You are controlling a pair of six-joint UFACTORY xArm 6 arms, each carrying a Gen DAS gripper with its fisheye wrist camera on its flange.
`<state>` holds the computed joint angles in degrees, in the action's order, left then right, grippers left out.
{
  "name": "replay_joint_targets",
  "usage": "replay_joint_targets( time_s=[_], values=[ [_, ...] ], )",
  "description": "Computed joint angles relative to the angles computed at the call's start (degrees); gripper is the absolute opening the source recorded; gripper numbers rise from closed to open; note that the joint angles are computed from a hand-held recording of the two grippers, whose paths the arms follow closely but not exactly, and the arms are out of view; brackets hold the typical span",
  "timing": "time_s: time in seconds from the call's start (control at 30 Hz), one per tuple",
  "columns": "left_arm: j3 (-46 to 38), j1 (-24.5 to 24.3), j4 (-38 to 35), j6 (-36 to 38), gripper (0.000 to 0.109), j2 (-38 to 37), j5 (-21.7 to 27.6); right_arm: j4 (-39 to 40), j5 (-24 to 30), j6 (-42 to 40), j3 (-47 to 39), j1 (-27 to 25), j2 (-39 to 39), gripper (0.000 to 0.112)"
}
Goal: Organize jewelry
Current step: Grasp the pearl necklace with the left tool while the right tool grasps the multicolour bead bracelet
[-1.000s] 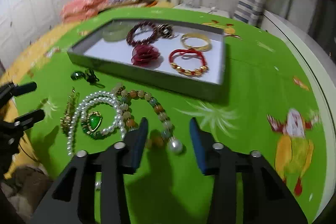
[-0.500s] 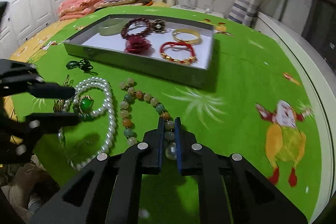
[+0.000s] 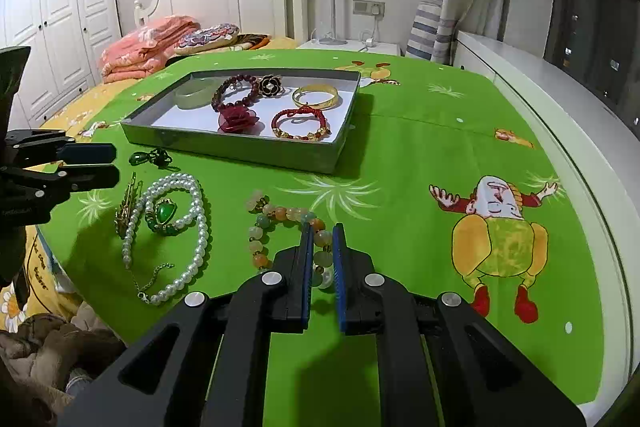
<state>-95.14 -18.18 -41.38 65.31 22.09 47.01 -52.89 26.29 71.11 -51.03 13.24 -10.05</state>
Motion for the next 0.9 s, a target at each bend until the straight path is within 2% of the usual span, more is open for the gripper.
replay_joint_targets(
  time_s=[0.03,0.07,0.13,0.17,0.23,0.3,0.37,0.43,0.5,0.53,0.57,0.67,0.73,0.9],
  values=[
    [-0.7,-0.8,0.5,0.2,0.037,0.5,0.7,-0.1,0.0,0.2,0.1,-0.1,-0.1,0.010],
    [-0.6,-2.0,2.1,0.2,0.037,0.9,-1.0,-0.2,0.1,0.3,0.2,-0.1,-0.3,0.010],
    [0.5,-4.9,7.7,-1.4,0.037,1.9,-7.7,-0.4,0.0,0.6,1.0,-0.3,-1.4,0.010],
    [-0.2,-5.7,10.1,-2.2,0.037,2.9,-8.3,-0.5,0.1,0.7,1.3,-0.4,-1.8,0.010],
    [-3.4,-6.3,14.1,-3.6,0.037,5.7,-6.0,-0.6,0.1,1.1,1.9,-0.6,-2.5,0.010],
    [-6.0,-6.1,13.6,-2.0,0.038,7.5,-4.1,-0.8,-0.2,1.4,2.2,-1.0,-2.9,0.010],
    [-14.3,-5.1,14.0,-2.2,0.040,11.9,3.8,-0.7,-0.8,1.6,2.6,-1.4,-3.1,0.010],
    [-20.6,-4.3,13.3,-2.6,0.038,15.5,9.3,-0.7,-1.2,1.9,2.6,-1.7,-2.9,0.010],
    [-24.0,-4.0,12.0,-1.4,0.025,17.4,13.1,-0.6,-1.3,2.0,2.6,-1.7,-2.7,0.010],
    [-23.5,-4.0,11.6,0.0,0.012,17.0,13.2,-0.6,-1.2,2.1,2.6,-1.7,-2.7,0.010],
    [-22.5,-4.1,11.3,0.9,0.007,16.4,13.0,-0.7,-1.1,2.2,2.6,-1.7,-2.7,0.010],
    [-16.4,-4.8,10.1,2.7,0.007,13.1,8.0,-0.9,-0.5,2.4,2.4,-1.5,-2.8,0.010],
    [-11.0,-5.3,8.2,4.2,0.007,10.2,2.6,-1.3,-0.1,2.8,2.2,-1.3,-2.9,0.010],
    [-5.1,-5.5,2.9,6.4,0.007,5.2,-4.3,-3.6,1.8,4.3,0.7,-0.2,-3.3,0.010]
  ],
)
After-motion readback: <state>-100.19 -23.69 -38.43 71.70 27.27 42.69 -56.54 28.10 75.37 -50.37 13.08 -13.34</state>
